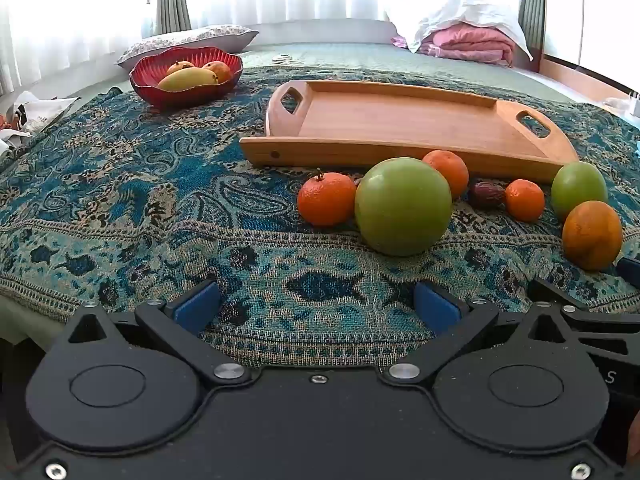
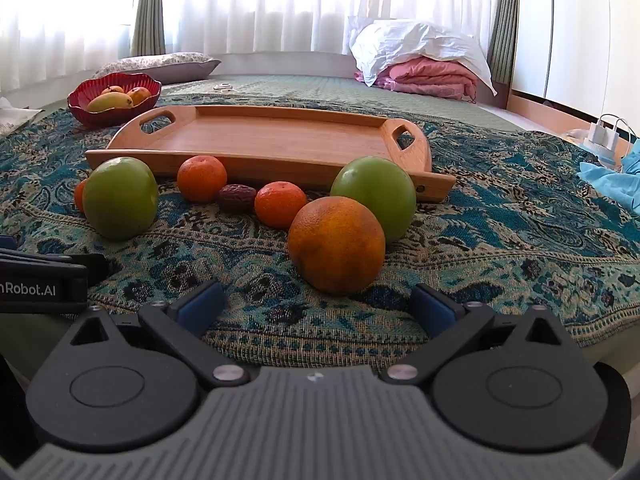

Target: Organize fruits

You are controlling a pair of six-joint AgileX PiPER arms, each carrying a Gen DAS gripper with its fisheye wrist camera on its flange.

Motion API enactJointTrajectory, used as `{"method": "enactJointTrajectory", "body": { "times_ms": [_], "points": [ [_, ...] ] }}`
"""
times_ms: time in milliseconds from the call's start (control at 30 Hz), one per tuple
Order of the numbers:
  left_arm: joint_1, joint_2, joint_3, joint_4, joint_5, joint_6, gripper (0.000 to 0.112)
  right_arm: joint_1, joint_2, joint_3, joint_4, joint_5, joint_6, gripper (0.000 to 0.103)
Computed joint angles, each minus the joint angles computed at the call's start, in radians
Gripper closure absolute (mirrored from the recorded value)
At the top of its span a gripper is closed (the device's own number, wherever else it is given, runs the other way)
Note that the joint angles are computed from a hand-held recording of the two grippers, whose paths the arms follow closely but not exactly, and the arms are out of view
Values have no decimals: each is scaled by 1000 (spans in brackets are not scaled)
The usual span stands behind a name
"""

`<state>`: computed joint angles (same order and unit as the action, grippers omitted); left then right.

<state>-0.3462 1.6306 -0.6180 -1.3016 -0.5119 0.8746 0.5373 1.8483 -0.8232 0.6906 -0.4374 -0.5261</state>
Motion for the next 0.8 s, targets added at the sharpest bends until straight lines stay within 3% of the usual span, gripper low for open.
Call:
{"method": "enactJointTrajectory", "body": {
  "times_ms": [800],
  "points": [
    [4, 8, -1, 21, -1, -13, 9, 2, 0, -1, 7, 0, -7, 0]
  ]
}}
